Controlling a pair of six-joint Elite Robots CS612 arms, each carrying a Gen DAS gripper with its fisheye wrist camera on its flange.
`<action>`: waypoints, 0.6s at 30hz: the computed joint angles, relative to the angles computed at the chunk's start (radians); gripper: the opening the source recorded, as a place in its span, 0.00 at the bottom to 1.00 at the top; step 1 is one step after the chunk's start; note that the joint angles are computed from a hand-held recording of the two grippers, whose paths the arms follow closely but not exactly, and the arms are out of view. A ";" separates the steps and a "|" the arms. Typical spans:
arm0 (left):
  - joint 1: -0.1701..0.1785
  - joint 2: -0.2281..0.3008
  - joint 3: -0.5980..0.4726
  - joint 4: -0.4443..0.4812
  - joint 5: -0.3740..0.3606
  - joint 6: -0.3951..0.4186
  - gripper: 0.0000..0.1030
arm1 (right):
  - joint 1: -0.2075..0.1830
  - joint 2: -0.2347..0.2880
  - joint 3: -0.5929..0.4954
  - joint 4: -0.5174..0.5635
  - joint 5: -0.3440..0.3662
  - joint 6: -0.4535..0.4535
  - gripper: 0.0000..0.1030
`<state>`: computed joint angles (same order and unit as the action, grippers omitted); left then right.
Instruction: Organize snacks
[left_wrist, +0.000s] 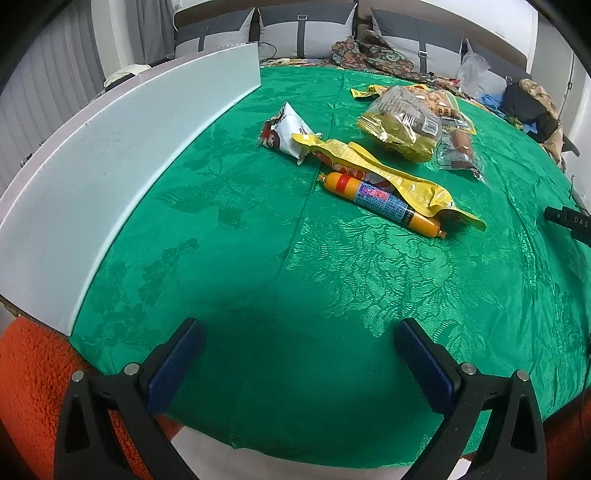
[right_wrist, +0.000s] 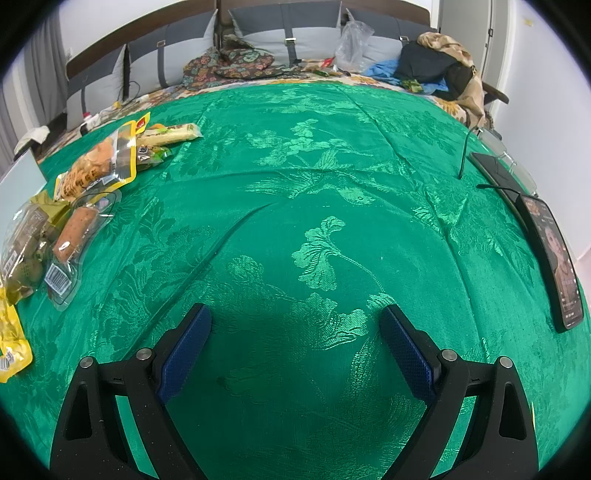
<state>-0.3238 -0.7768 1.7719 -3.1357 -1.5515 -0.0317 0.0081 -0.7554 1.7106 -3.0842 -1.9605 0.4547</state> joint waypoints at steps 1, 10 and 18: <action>0.000 0.000 -0.001 0.000 0.001 0.000 1.00 | -0.001 0.000 0.000 -0.001 0.000 0.000 0.93; 0.002 0.003 -0.004 0.004 -0.005 -0.008 1.00 | 0.000 0.000 0.000 0.001 0.000 0.001 0.93; 0.003 0.004 -0.006 0.005 -0.007 -0.009 1.00 | -0.001 0.000 0.000 0.000 0.001 0.000 0.93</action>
<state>-0.3207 -0.7732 1.7662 -3.1306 -1.5586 -0.0410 0.0074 -0.7550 1.7104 -3.0847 -1.9592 0.4544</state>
